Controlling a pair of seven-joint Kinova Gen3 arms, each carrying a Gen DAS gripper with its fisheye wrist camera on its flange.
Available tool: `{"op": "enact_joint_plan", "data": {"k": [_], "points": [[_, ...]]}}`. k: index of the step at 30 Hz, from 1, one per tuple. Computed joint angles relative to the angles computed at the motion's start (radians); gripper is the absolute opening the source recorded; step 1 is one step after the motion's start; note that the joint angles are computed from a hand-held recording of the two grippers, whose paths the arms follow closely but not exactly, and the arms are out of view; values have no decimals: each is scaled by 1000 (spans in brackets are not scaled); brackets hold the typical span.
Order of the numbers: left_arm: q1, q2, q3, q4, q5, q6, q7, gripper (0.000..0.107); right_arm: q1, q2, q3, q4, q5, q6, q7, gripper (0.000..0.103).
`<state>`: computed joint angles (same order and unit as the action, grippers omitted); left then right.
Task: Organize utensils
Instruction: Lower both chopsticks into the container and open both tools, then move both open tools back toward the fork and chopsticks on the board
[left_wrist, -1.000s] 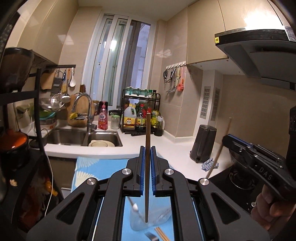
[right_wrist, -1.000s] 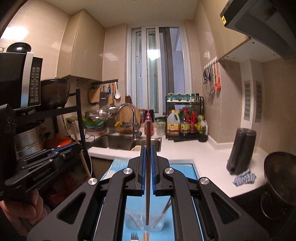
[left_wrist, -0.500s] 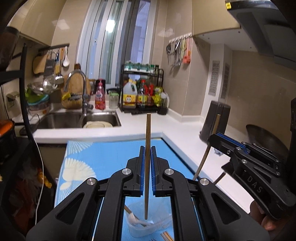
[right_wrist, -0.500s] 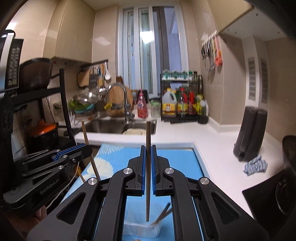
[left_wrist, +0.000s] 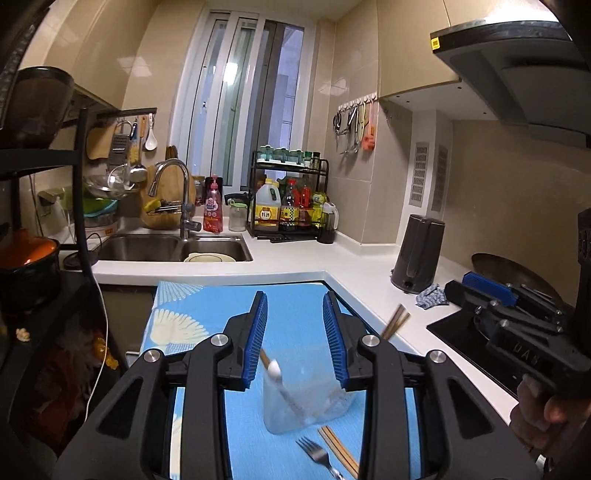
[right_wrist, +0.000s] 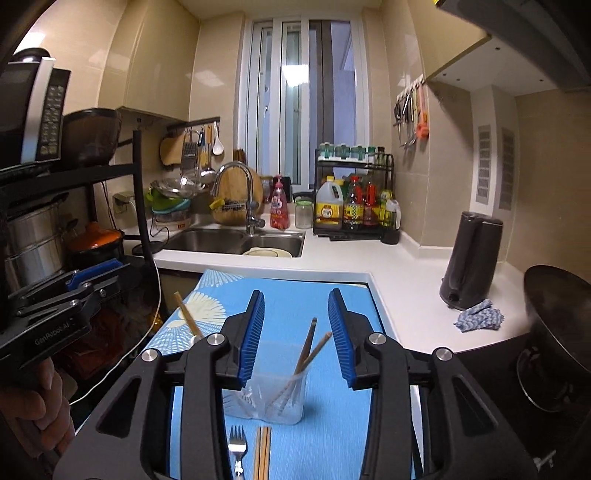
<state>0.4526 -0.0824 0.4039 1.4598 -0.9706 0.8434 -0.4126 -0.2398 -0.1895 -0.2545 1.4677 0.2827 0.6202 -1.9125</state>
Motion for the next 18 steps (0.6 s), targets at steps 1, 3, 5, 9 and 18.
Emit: {"op": "enact_joint_plan", "data": {"k": [1,3,5,9,18], "points": [[5,-17,3,19,10,5,7,32,1,-30,1,28,-4,-7,-8,37],[2,-50,28,68,21,21,39,32,3,-85,7,79,-30,-21,-5,37],[-8,-82,52,122,49,27,65,32,19,-139,-1,139,-53,-31,-12,37],[-41,-124,109,226,100,36,115,32,56,-222,-19,253,-107,-49,-28,37],[-98,-164,239,462,155,-9,314,20,43,-295,-14,525,-220,-81,-23,22]]}}
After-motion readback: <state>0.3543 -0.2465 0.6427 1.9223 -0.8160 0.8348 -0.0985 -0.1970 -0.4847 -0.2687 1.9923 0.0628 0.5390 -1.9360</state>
